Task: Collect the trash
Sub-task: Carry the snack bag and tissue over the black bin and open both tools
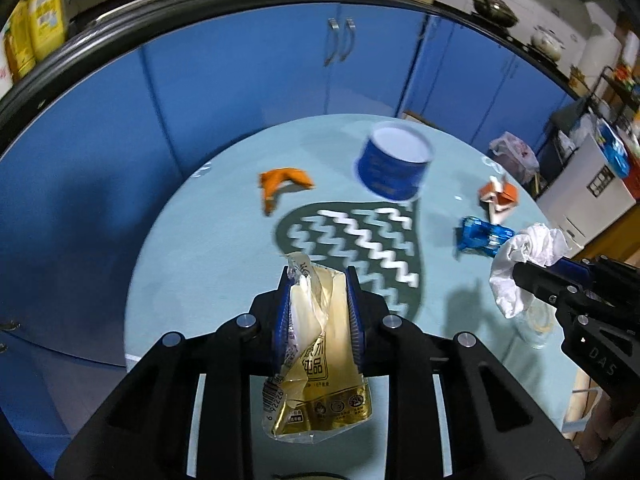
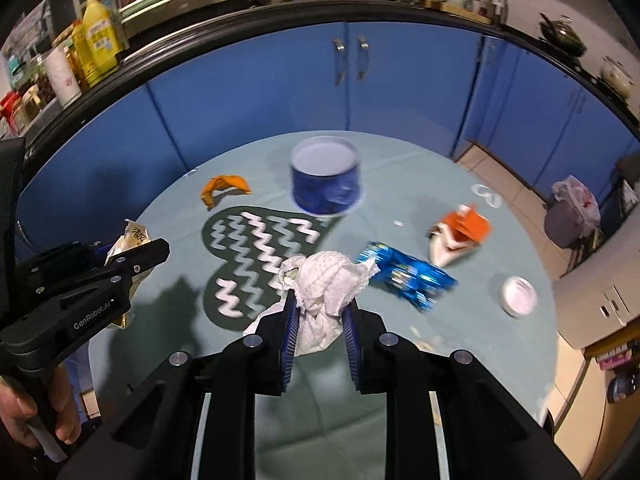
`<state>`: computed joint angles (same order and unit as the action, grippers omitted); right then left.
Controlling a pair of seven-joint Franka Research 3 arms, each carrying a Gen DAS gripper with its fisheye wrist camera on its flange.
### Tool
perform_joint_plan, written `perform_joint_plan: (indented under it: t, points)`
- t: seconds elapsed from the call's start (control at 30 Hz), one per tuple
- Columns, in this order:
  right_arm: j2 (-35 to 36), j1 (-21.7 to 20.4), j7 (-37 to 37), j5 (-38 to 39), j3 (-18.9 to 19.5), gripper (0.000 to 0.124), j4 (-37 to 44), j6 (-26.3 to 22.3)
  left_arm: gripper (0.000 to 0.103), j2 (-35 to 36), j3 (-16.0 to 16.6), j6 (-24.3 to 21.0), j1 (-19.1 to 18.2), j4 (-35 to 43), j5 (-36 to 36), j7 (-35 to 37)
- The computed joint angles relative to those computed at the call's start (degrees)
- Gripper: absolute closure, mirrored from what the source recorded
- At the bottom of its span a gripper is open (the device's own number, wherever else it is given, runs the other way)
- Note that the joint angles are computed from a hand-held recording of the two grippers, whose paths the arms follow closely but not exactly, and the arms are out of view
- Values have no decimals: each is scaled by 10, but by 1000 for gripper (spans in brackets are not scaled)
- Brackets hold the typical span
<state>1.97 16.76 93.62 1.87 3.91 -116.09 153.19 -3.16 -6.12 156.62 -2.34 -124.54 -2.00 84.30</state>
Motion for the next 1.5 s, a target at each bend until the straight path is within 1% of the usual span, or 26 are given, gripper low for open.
perform_joint_plan:
  t: [0.27, 0.57, 0.73, 0.93, 1.27, 1.5]
  points:
    - [-97, -36, 19, -3, -8, 103, -99, 14, 77, -12, -22, -5, -30, 0, 24, -19]
    - [-168, -72, 10, 19, -7, 103, -172, 40, 77, -22, -39, -16, -62, 5, 66, -51]
    - [-194, -85, -3, 40, -11, 103, -199, 53, 77, -22, -49, -25, -77, 14, 89, -63]
    - [-223, -103, -18, 58, -17, 103, -228, 56, 77, -10, -62, -36, -97, 37, 112, -73]
    - [-274, -157, -20, 60, -29, 103, -275, 53, 77, 27, -84, -54, -134, 85, 137, -68]
    - [-298, -184, -28, 70, -43, 103, -301, 50, 77, 54, -97, -64, -158, 117, 156, -68]
